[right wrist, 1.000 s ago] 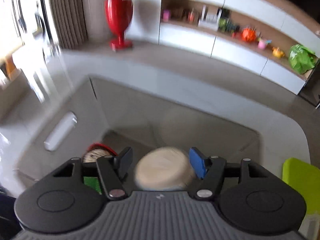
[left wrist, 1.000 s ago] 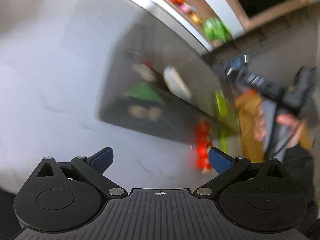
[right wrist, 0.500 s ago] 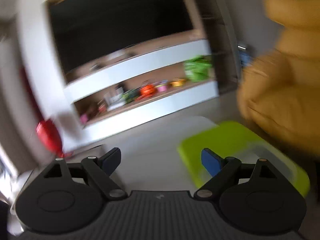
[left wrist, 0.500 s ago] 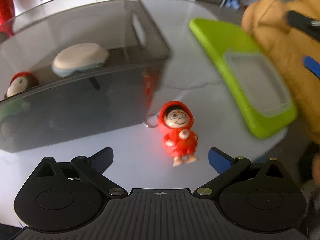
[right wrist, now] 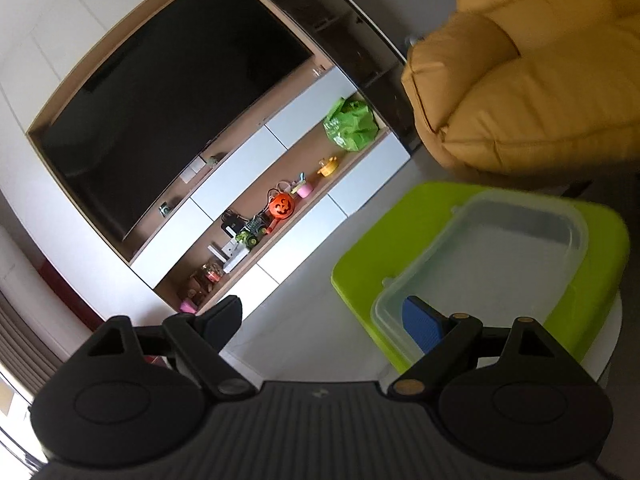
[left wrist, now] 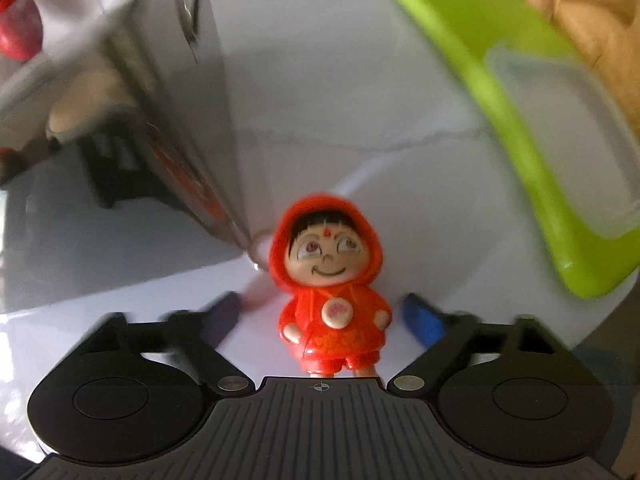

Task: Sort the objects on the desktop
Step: 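Grasp the red hooded figurine with the left gripper and drop it into the box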

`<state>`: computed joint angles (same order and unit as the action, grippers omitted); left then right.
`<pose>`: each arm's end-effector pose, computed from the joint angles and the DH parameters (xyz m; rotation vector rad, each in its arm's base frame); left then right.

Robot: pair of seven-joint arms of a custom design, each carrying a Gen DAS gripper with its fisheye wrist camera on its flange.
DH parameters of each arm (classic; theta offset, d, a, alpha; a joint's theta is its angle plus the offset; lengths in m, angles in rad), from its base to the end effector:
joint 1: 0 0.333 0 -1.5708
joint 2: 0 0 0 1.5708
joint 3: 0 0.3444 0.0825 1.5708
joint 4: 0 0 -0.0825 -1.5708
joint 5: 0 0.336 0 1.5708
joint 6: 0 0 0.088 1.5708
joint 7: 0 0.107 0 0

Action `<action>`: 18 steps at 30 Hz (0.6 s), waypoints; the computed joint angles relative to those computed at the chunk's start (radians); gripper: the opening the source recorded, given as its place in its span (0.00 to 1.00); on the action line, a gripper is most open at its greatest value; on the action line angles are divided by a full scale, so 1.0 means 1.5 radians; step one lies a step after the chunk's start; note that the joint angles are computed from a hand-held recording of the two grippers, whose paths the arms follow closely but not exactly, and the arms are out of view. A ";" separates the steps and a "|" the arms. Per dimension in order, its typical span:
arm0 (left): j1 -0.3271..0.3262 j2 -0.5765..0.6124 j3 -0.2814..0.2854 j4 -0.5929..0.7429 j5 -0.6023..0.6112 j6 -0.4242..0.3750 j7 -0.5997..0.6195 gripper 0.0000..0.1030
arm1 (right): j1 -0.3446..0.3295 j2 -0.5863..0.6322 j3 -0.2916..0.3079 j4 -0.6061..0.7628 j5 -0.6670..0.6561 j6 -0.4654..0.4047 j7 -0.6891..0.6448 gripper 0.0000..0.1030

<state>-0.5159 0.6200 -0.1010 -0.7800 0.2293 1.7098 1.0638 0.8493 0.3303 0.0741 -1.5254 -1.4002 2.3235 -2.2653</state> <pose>0.6000 -0.3619 0.6310 -1.9542 2.1130 -0.3814 0.4226 0.5155 0.5753 -0.7908 1.7647 -0.4780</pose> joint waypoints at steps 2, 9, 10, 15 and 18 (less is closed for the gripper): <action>0.022 -0.022 -0.019 -0.030 -0.036 0.021 0.020 0.54 | -0.007 0.000 -0.003 -0.003 -0.001 0.014 0.014 0.86; 0.076 -0.145 -0.062 -0.194 -0.128 0.111 0.096 0.54 | -0.014 0.007 -0.003 0.005 0.010 0.043 0.018 0.86; 0.089 -0.166 -0.070 -0.214 -0.154 0.124 0.114 0.54 | -0.012 0.010 -0.002 0.012 0.016 0.040 0.008 0.86; 0.155 -0.251 -0.089 -0.248 -0.292 0.137 0.214 0.54 | -0.005 0.035 0.005 0.085 0.087 0.045 -0.124 0.86; 0.205 -0.257 -0.075 -0.179 -0.353 0.076 0.245 0.54 | -0.026 0.080 0.031 0.185 0.213 0.077 -0.346 0.86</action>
<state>-0.2084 0.2345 -0.2140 -1.0489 -0.3004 1.8231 1.4313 0.8108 0.4497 0.1209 -1.2477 -1.0813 2.4394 -2.7837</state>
